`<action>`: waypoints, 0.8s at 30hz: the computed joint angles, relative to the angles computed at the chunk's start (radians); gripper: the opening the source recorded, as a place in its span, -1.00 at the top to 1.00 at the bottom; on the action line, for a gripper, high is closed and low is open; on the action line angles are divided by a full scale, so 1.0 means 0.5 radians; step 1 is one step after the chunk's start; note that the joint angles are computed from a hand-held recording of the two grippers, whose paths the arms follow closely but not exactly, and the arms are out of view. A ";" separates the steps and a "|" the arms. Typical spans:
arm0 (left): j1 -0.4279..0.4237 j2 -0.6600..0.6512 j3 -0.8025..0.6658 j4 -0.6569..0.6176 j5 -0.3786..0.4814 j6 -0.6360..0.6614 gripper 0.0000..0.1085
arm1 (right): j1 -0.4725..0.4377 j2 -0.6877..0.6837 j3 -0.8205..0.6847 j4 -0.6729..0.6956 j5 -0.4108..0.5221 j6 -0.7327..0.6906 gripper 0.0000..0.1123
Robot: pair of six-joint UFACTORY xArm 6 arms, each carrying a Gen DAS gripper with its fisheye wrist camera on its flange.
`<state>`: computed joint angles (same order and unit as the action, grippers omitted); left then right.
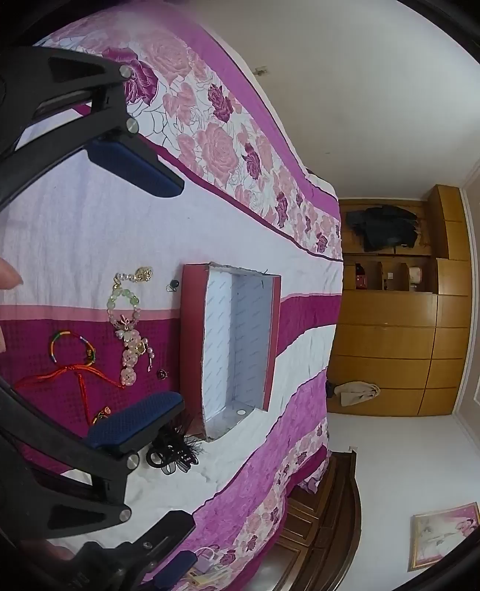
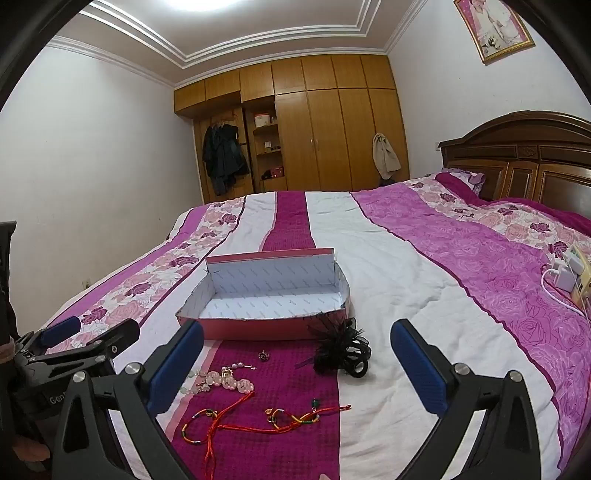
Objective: Organize jewelry
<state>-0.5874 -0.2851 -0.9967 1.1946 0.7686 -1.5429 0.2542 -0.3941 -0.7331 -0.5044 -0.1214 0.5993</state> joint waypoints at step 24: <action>0.013 0.014 -0.011 0.002 -0.021 -0.006 -0.81 | -0.001 0.000 -0.007 -0.013 0.006 0.012 -0.83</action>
